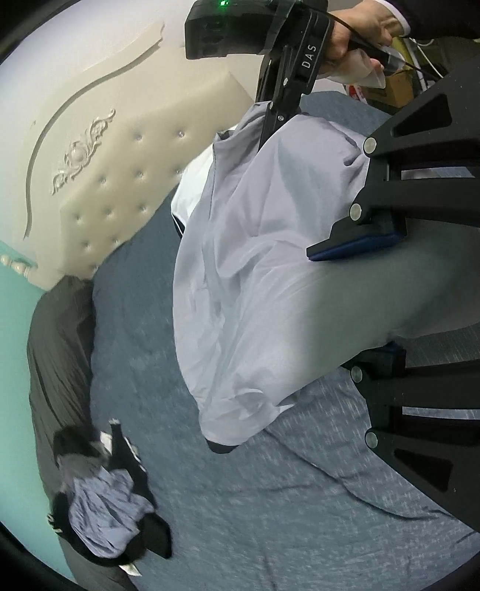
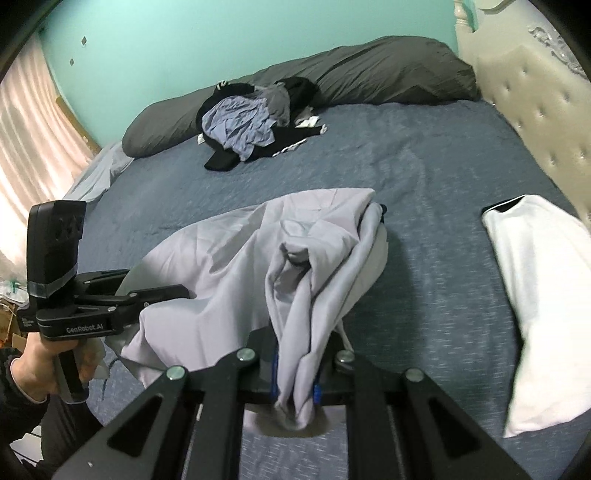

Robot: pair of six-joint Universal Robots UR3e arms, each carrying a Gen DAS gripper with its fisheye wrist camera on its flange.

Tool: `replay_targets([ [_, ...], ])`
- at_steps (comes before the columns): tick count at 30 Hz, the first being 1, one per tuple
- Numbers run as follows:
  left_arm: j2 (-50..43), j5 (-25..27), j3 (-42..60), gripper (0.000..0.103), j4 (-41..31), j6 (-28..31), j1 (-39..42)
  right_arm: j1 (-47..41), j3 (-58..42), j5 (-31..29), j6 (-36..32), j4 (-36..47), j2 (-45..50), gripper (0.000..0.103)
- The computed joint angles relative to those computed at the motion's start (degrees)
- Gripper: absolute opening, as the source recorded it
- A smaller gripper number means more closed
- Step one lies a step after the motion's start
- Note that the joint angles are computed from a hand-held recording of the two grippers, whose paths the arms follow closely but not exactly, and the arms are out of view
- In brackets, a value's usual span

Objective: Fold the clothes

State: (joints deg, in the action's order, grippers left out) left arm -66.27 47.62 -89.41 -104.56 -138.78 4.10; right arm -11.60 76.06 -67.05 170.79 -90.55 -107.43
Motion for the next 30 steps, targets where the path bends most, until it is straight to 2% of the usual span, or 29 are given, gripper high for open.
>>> replay_targets([
  [9,-6.6,2.0,4.8,0.040,13.2,-14.8,-13.7,-12.7,-8.8,5.1,-10.3,12.8,-1.8,0.011],
  [15,-11.9,4.3,10.0,0.040,19.5,-22.4,-21.3,-22.2,-16.7,8.9,-18.2,22.6,-1.5,0.011],
  [30,-27.8,10.9,29.2,0.040,27.2,-35.9,-36.4,-41.1,-41.6,16.2,-36.5,46.5,6.5,0.011],
])
